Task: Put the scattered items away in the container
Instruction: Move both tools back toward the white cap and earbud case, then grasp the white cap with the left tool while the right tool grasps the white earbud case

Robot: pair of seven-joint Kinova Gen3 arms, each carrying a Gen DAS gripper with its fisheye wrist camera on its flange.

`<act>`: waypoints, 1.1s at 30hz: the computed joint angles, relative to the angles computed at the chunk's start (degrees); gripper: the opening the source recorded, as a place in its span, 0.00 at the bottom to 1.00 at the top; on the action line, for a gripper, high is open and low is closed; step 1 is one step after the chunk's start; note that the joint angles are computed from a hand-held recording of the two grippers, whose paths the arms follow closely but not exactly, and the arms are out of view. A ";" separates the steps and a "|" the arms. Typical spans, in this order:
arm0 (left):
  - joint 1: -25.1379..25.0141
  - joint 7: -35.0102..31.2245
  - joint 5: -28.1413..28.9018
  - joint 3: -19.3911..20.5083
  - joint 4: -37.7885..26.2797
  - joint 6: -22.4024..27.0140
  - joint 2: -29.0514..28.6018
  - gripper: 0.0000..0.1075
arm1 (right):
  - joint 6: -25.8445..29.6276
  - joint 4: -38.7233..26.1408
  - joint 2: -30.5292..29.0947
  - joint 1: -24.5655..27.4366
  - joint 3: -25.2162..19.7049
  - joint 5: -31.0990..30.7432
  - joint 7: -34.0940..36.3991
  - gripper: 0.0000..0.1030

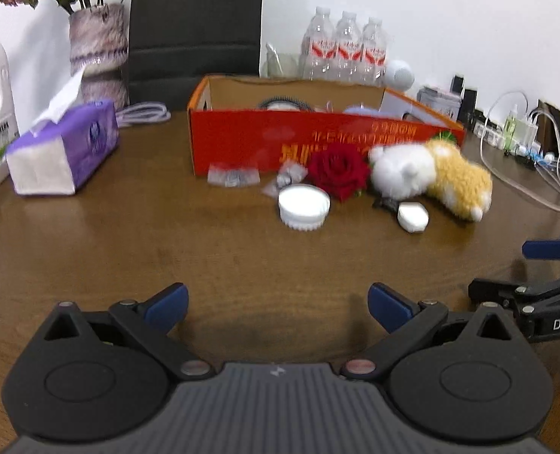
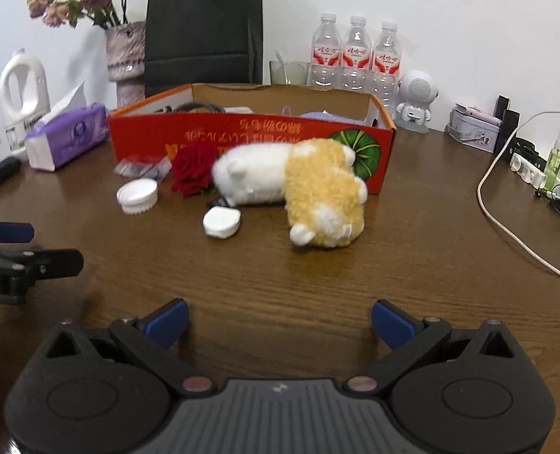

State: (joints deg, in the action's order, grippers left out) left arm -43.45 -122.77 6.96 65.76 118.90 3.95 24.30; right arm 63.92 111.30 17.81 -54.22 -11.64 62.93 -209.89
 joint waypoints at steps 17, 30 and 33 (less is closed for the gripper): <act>3.71 0.88 -0.27 -3.90 0.55 -0.52 -2.80 0.96 | -1.04 0.34 -0.34 0.51 -0.02 -0.19 -1.16 1.00; 14.99 -0.87 1.05 -14.47 -8.38 3.69 0.07 0.76 | -9.96 -3.76 1.76 4.82 2.81 4.61 7.43 0.73; 15.53 -3.84 2.63 -13.78 -11.88 6.33 3.12 0.70 | -11.45 -4.65 2.52 5.75 4.00 5.46 7.63 0.69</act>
State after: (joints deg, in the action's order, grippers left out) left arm -27.92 -126.61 9.59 51.98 107.02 10.27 27.42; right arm 52.46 106.65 20.33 -48.47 -7.64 68.40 -202.26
